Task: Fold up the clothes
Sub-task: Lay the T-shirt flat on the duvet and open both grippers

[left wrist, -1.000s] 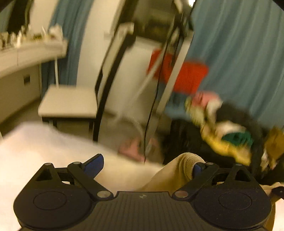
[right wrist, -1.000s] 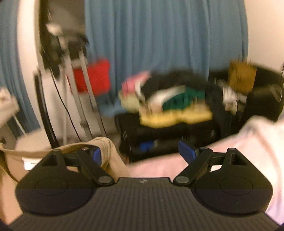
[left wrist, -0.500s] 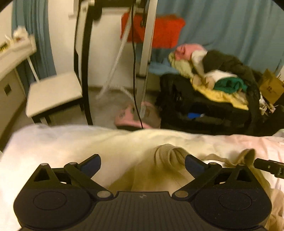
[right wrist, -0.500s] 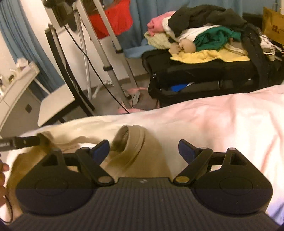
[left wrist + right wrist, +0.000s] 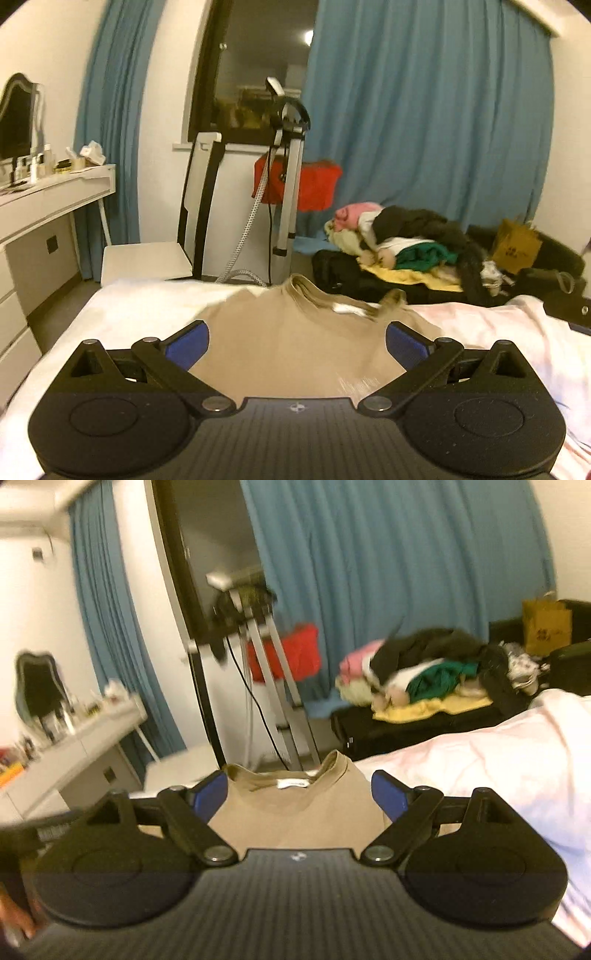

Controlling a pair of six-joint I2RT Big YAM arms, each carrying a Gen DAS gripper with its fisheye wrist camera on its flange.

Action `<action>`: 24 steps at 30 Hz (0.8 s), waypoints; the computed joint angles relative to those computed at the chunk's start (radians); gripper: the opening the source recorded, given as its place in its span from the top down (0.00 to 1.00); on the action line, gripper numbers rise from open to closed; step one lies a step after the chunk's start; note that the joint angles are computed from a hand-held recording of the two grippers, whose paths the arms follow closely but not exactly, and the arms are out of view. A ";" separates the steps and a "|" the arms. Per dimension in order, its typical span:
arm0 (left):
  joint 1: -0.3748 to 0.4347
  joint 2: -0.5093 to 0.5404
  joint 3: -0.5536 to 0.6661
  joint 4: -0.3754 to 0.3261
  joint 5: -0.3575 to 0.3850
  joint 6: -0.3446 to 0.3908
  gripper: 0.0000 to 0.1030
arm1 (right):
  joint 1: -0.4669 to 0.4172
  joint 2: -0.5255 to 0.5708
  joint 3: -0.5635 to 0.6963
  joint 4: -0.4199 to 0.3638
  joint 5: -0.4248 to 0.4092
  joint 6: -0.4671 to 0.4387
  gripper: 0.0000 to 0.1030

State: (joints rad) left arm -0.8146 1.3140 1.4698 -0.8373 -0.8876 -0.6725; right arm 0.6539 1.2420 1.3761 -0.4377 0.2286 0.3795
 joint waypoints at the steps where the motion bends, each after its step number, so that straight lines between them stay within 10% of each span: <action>1: -0.042 -0.021 -0.021 -0.019 -0.040 -0.047 0.00 | 0.023 -0.053 -0.047 0.016 0.026 -0.010 0.16; 9: -0.190 -0.120 -0.079 -0.264 -0.081 -0.425 0.00 | 0.148 -0.296 -0.215 -0.057 0.147 0.015 0.16; 18: 0.120 -0.262 -0.319 -0.038 0.222 -0.548 0.04 | 0.123 -0.323 -0.332 0.032 0.133 -0.004 0.16; 24: 0.340 -0.219 -0.378 0.165 0.370 -0.433 0.09 | 0.037 -0.231 -0.334 0.055 0.025 0.022 0.16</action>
State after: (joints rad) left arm -0.4747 1.0952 1.0921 -0.6722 -0.5176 -1.1050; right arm 0.6910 1.0107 1.0422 -0.3822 0.2538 0.4016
